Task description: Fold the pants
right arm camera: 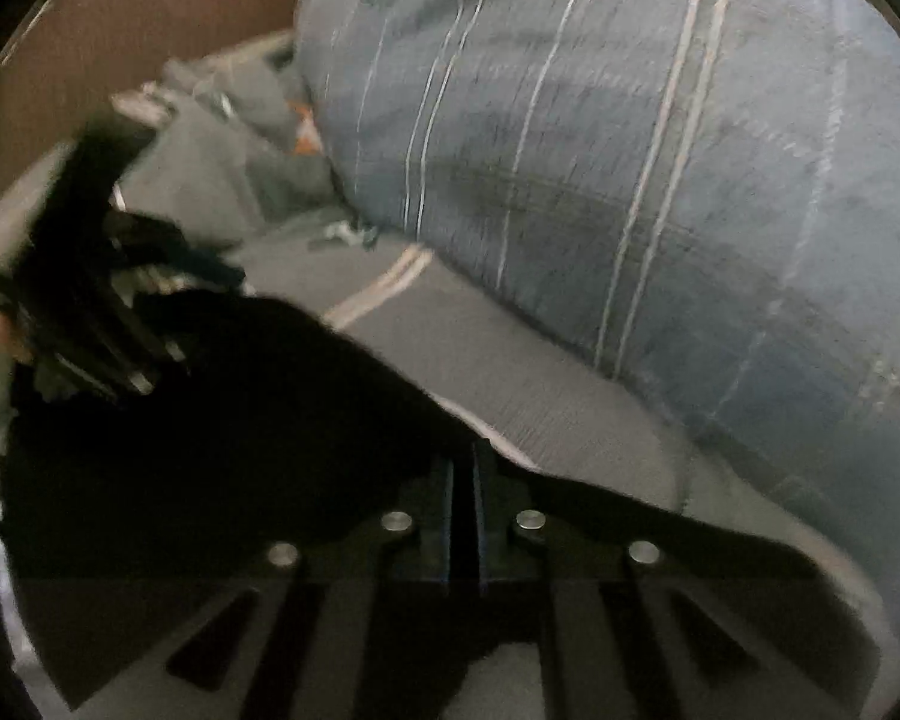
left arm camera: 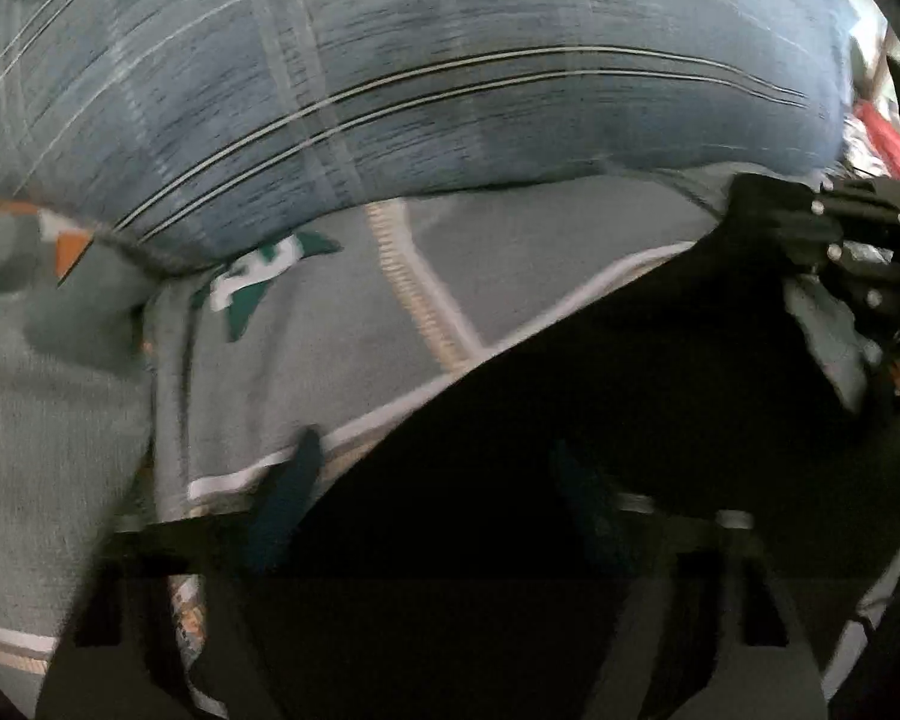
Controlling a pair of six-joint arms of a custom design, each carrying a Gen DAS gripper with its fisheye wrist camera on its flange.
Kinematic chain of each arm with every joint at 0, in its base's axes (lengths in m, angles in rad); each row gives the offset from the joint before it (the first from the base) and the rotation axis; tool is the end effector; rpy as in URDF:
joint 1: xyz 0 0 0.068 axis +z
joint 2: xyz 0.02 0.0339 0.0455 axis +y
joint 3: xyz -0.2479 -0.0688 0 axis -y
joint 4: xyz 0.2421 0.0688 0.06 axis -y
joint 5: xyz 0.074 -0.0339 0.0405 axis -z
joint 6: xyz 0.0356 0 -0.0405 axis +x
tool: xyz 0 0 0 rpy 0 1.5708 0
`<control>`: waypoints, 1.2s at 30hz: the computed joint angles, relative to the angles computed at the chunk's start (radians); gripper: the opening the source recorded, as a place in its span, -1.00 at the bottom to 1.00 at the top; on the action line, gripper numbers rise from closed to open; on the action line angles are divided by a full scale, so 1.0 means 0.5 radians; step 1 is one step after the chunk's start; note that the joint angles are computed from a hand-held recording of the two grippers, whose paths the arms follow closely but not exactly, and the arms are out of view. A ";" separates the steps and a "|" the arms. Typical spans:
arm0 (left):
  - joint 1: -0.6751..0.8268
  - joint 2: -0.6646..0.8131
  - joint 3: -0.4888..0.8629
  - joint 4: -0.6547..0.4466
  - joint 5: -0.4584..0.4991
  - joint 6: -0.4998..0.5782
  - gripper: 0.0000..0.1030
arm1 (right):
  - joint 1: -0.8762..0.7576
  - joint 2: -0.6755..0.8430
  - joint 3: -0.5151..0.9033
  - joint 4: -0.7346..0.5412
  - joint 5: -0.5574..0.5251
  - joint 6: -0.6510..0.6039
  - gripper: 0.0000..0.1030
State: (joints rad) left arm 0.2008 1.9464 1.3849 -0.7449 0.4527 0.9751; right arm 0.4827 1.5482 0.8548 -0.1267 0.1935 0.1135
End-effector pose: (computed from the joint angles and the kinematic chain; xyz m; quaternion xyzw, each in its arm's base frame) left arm 0.3711 0.0596 0.1637 0.3921 0.8833 -0.1139 0.2303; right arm 0.2806 0.1393 0.1731 -0.1352 0.9168 0.0213 0.3752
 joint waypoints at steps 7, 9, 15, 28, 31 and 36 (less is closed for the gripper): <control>0.229 -0.638 -0.331 -0.262 0.257 0.225 -0.77 | 0.372 -0.804 -0.225 -0.424 0.377 0.171 -0.92; 0.434 -0.843 -0.396 -0.584 0.401 0.503 -0.77 | 0.626 -1.127 -0.296 -0.660 0.563 0.358 -0.93; 0.836 -1.102 -0.651 -1.045 0.372 1.033 -0.78 | 1.603 -1.344 -0.400 -1.261 1.095 1.359 -0.93; 1.254 -1.012 -0.917 -1.040 0.205 1.081 -0.55 | 1.946 -0.969 -0.747 -0.912 0.975 2.129 -0.75; 1.426 -0.958 -0.742 -1.232 0.283 1.250 -0.07 | 2.036 -1.133 -0.679 -1.101 1.073 2.165 -0.51; 1.482 -0.849 -0.569 -1.109 0.429 0.960 0.31 | 1.785 -1.416 -0.673 -1.076 1.108 1.977 0.00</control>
State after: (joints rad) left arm 0.9419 1.5217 1.1003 -1.2992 0.6670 1.4551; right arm 1.3752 0.8402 0.5180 -0.6646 0.7473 1.1021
